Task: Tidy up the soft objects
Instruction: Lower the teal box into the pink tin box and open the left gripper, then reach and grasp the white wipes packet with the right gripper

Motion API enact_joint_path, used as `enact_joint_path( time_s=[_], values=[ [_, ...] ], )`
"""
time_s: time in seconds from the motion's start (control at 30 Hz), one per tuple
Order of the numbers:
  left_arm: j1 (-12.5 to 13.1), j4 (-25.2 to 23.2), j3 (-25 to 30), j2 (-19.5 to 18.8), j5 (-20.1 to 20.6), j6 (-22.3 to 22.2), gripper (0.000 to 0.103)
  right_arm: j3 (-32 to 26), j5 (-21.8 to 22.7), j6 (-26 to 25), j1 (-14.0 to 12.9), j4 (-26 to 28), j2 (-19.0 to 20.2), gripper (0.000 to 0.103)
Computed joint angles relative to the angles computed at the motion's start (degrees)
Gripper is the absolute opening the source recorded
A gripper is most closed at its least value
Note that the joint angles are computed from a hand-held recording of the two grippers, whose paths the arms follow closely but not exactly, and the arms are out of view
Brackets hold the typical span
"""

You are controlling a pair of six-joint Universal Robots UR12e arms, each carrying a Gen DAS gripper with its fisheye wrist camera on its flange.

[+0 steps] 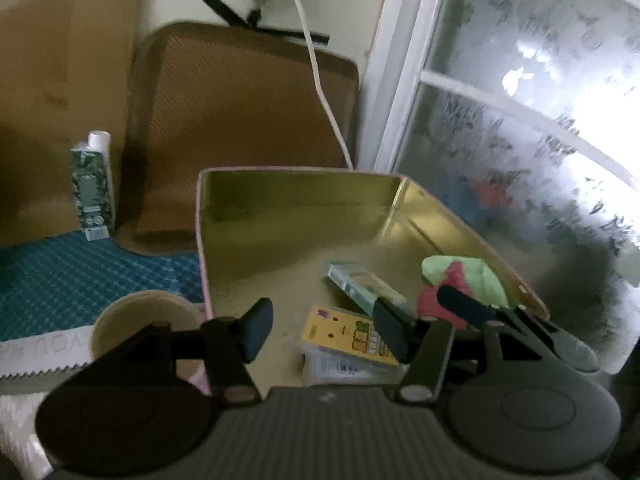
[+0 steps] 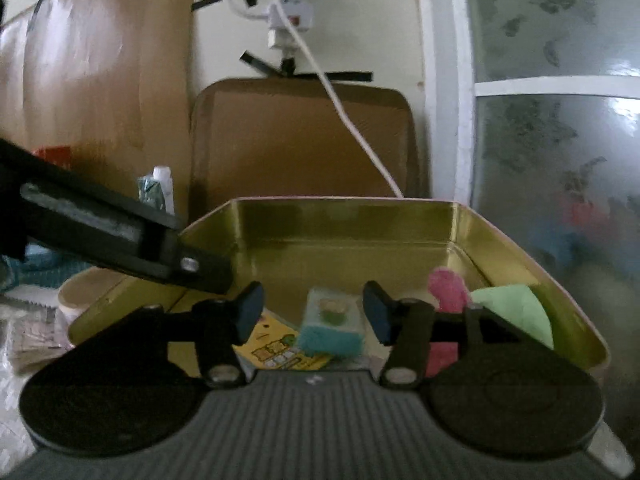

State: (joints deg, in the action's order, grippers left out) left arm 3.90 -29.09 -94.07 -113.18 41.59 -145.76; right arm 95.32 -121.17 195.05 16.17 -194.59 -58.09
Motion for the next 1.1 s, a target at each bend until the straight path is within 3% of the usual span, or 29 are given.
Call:
enact_joint_path(
  time_s=[0.23,0.33,0.43,0.57,0.7,0.77,0.83,1.0,1.1],
  values=[
    [6.2,3.3,-5.4,2.5,-4.5,4.4,0.065,0.1,-1.7,0.4,1.7,-8.0,0.4,0.058],
    [9.4,6.1,-7.3,2.7,-2.4,3.8,0.065,-0.9,1.9,-1.5,2.2,-10.8,0.6,0.058],
    [12.2,8.8,-8.0,2.1,3.0,0.5,0.065,-2.3,9.6,-4.2,2.7,-11.2,0.8,0.058],
    [15.2,14.3,-7.6,0.3,10.2,-8.1,0.065,-6.8,24.6,-5.2,3.0,-3.8,2.1,0.058],
    [17.0,20.6,-7.0,-1.5,14.7,-15.8,0.066,-16.0,34.4,-3.9,3.9,6.9,6.2,0.058],
    [18.5,20.3,-6.0,-2.4,9.8,-20.5,0.066,-21.6,34.8,-2.2,4.8,11.7,9.1,0.063],
    [19.1,21.7,-5.7,-3.1,7.8,-23.1,0.066,-27.8,36.1,1.3,5.2,16.7,12.2,0.063],
    [19.4,22.9,-5.7,-3.4,5.3,-21.5,0.067,-40.8,34.4,12.2,5.6,29.3,18.4,0.063],
    [19.1,25.4,-6.5,-3.3,5.2,-21.3,0.067,-46.7,36.2,14.7,5.0,34.6,21.4,0.063]
  ],
)
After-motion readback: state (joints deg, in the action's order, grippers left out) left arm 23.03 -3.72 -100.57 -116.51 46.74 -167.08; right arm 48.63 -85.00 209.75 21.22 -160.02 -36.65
